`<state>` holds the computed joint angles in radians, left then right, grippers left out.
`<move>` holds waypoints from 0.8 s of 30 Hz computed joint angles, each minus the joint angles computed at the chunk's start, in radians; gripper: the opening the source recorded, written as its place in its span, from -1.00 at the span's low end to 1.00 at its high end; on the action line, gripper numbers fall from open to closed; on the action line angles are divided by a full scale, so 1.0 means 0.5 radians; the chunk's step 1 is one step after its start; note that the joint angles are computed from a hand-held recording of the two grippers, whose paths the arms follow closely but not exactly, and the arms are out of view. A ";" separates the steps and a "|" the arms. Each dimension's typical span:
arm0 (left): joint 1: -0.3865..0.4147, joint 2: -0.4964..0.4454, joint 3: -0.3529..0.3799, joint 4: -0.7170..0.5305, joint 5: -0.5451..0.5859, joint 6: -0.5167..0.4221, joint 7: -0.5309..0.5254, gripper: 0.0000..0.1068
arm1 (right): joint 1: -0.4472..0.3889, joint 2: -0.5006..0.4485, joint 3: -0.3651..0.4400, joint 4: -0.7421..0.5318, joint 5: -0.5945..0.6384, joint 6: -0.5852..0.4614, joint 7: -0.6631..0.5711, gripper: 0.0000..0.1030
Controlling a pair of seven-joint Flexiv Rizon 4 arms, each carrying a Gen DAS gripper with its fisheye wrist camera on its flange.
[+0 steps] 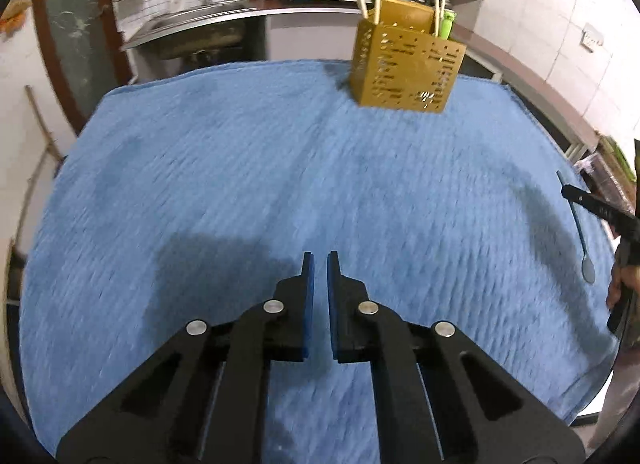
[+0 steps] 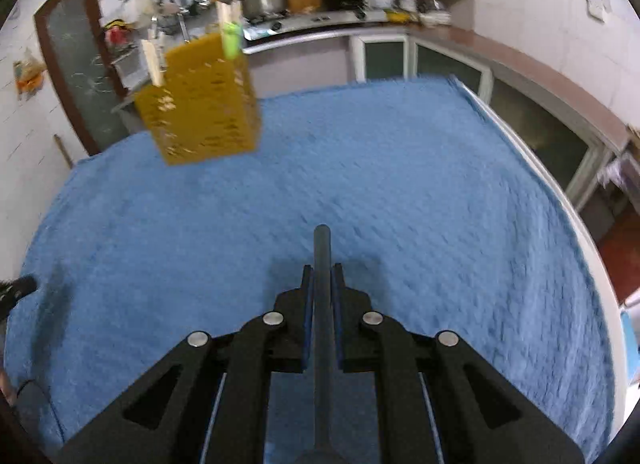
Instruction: Organize utensils
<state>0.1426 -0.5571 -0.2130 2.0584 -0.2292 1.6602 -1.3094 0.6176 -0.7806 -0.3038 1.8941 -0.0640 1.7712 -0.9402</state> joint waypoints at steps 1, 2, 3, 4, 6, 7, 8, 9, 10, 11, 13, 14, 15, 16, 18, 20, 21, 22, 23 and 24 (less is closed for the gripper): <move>0.029 0.036 -0.023 0.083 -0.007 0.020 -0.020 -0.90 | 0.000 0.002 0.000 0.019 0.002 0.006 -0.005 -0.82; 0.068 0.055 -0.056 0.134 -0.012 0.016 -0.030 -0.91 | -0.007 0.009 0.012 0.048 0.003 0.018 -0.015 -0.82; 0.127 0.086 -0.107 0.215 -0.009 0.021 -0.050 -0.91 | -0.027 0.013 0.039 0.067 0.007 0.041 -0.023 -0.82; 0.135 0.111 -0.111 0.293 -0.019 0.074 -0.057 -0.90 | -0.028 0.025 0.047 0.104 0.025 0.078 -0.031 -0.82; 0.059 0.142 -0.005 0.366 0.029 0.133 -0.124 -0.90 | -0.018 0.032 0.051 0.153 0.066 0.155 -0.056 -0.82; 0.088 0.161 -0.026 0.410 0.042 0.158 -0.155 -0.90 | -0.019 0.036 0.061 0.159 0.086 0.174 -0.068 -0.82; 0.171 0.178 -0.107 0.460 0.056 0.203 -0.177 -0.90 | -0.039 0.042 0.096 0.169 0.105 0.224 -0.083 -0.82; 0.208 0.189 -0.134 0.482 0.088 0.243 -0.205 -0.90 | -0.059 0.047 0.129 0.165 0.120 0.266 -0.100 -0.82; 0.221 0.196 -0.137 0.498 0.121 0.296 -0.236 -0.90 | -0.057 0.050 0.139 0.170 0.145 0.309 -0.121 -0.82; 0.227 0.198 -0.133 0.490 0.160 0.347 -0.254 -0.90 | -0.077 0.055 0.174 0.147 0.150 0.367 -0.151 -0.82; 0.199 0.172 -0.109 0.391 0.217 0.357 -0.263 -0.90 | -0.080 0.075 0.199 0.071 0.160 0.358 -0.197 -0.82; 0.155 0.143 -0.072 0.310 0.228 0.353 -0.264 -0.90 | -0.124 0.077 0.253 0.002 0.137 0.365 -0.210 -0.82; 0.124 0.121 -0.049 0.251 0.238 0.357 -0.268 -0.90 | -0.161 0.071 0.295 -0.085 0.103 0.335 -0.219 -0.82; 0.087 0.076 -0.023 0.163 0.245 0.379 -0.266 -0.90 | -0.175 0.061 0.314 -0.154 0.084 0.301 -0.224 -0.82; 0.074 -0.011 -0.034 -0.002 0.259 0.381 -0.264 -0.90 | -0.201 0.015 0.337 -0.312 0.047 0.257 -0.221 -0.83; 0.088 -0.105 -0.085 -0.197 0.253 0.287 -0.241 -0.90 | -0.211 -0.047 0.336 -0.502 0.006 0.198 -0.208 -0.83; 0.058 -0.176 -0.077 -0.343 0.232 0.233 -0.214 -0.90 | -0.225 -0.080 0.346 -0.592 -0.020 0.177 -0.200 -0.83; -0.005 -0.214 -0.020 -0.427 0.203 0.206 -0.202 -0.90 | -0.198 -0.095 0.307 -0.644 -0.022 0.140 -0.188 -0.83; -0.102 -0.277 0.075 -0.568 0.159 0.150 -0.187 -0.90 | -0.215 -0.121 0.318 -0.725 -0.066 0.079 -0.187 -0.83; -0.144 -0.322 0.106 -0.665 0.129 0.096 -0.169 -0.90 | -0.259 -0.138 0.368 -0.784 -0.124 0.022 -0.192 -0.83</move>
